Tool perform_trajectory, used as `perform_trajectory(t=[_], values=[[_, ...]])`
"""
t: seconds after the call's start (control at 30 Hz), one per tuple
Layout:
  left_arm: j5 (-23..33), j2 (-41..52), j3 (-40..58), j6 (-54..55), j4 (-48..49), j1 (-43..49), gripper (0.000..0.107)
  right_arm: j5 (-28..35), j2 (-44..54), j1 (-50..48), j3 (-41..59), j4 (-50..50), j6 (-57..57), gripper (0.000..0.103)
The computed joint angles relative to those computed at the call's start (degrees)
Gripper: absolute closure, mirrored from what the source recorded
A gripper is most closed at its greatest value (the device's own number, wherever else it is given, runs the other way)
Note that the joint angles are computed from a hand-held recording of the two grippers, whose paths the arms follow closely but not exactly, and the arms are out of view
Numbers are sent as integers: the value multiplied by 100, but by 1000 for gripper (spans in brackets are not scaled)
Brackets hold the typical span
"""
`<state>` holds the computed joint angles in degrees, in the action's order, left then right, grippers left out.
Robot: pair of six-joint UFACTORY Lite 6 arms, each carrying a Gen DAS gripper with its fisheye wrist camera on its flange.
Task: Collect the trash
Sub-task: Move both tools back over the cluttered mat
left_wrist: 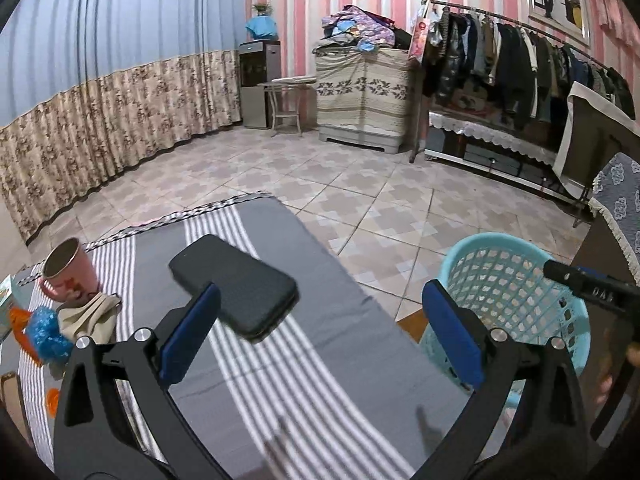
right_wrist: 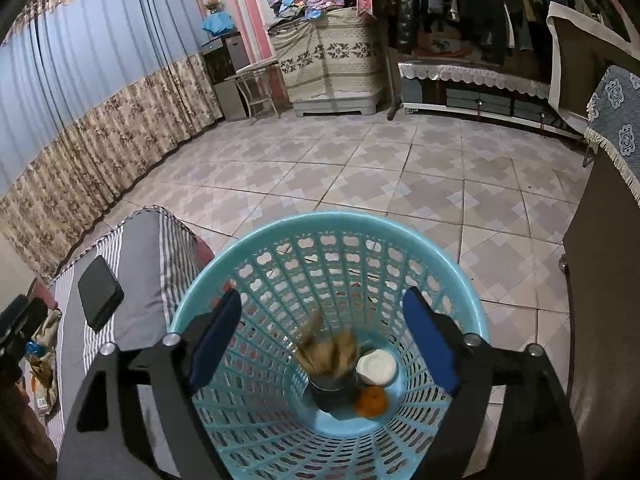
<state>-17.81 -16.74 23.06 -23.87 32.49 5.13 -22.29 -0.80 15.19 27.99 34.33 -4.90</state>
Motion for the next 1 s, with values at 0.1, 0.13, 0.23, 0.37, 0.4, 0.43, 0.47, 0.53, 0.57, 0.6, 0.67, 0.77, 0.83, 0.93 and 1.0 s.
perform_trajectory(t=[0.1, 0.13, 0.23, 0.37, 0.4, 0.43, 0.47, 0.53, 0.57, 0.6, 0.67, 0.77, 0.83, 0.93, 1.0], values=[[-80, -95, -71, -584, 724, 326, 10, -117, -77, 98, -33, 512, -424, 13], [-116, -137, -94, -792, 985, 444, 10, -157, -124, 131, -63, 627, -498, 13], [-230, -287, -151, -1385, 1752, 812, 10, -246, -240, 171, -122, 787, -621, 13], [-370, -546, -234, -2097, 2684, 1309, 10, -330, -361, 296, -138, 1161, -976, 12], [-461, -608, -248, -2319, 3005, 1519, 10, -360, -372, 353, -133, 1243, -1037, 12], [-554, -638, -245, -2492, 3271, 1713, 10, -371, -368, 386, -118, 1272, -1061, 12], [-632, -664, -232, -2649, 3509, 1886, 10, -389, -361, 476, -84, 1414, -1178, 12], [-826, -729, -240, -2890, 3972, 2306, 10, -445, -333, 630, -24, 1679, -1414, 12], [-887, -728, -225, -2941, 4103, 2436, 10, -480, -311, 713, 16, 1805, -1536, 12], [-988, -747, -219, -2987, 4287, 2659, 10, -507, -315, 779, 30, 1888, -1613, 12], [-1180, -733, -198, -2981, 4545, 3076, 10, -582, -301, 959, 75, 2067, -1778, 12], [-1515, -640, -143, -2948, 4891, 3729, 10, -751, -248, 1295, 169, 2473, -2144, 12], [-1736, -553, -117, -2853, 5033, 4139, 10, -809, -165, 1479, 253, 2572, -2215, 12], [-2131, -233, 15, -2697, 5314, 4885, 10, -927, 18, 1897, 458, 2876, -2436, 12], [-2346, 108, 194, -2591, 5507, 5369, 10, -1043, 135, 2194, 585, 3092, -2552, 12]])
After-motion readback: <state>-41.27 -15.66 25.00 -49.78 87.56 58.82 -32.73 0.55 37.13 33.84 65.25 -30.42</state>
